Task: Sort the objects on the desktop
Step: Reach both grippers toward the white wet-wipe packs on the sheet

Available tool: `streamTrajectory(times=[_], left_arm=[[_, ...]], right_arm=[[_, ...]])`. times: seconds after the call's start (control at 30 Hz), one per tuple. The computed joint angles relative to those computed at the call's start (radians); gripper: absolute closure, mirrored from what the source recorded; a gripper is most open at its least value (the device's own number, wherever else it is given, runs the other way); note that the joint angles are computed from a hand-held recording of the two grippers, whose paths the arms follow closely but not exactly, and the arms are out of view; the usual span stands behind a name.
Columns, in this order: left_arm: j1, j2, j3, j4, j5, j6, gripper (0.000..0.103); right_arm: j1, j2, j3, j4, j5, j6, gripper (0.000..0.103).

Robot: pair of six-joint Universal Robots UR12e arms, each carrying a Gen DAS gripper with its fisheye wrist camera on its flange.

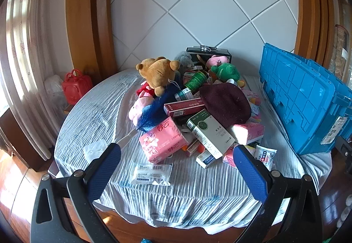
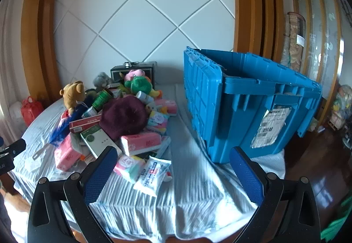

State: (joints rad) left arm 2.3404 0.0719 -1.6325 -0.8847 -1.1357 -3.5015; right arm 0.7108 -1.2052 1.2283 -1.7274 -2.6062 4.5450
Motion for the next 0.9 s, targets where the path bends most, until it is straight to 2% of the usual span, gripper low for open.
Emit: streamTrajectory(times=[0.27,0.5,0.6,0.7,0.8,0.9], left_arm=[[0.033,0.010,-0.014,0.065,0.027,-0.032,0.000],[0.095,0.038,-0.018,0.097,0.054,-0.049,0.000],[0.132,0.054,-0.016,0.137,0.034,-0.067,0.000],[0.160,0.067,-0.003,0.183,-0.030,-0.083,0.000],[0.169,0.085,0.011,0.204,-0.080,-0.068,0.000],[0.168,0.104,0.025,0.207,-0.123,-0.031,0.000]], right_arm=[[-0.021,0.011,0.021,-0.099,0.063,-0.082,0.000],[-0.053,0.018,0.066,-0.272,0.137,-0.212,0.000],[-0.073,0.019,0.097,-0.360,0.181,-0.243,0.000],[-0.098,0.033,0.086,-0.322,0.244,-0.243,0.000],[-0.117,0.057,0.044,-0.204,0.306,-0.216,0.000],[-0.137,0.064,0.050,-0.201,0.378,-0.226,0.000]])
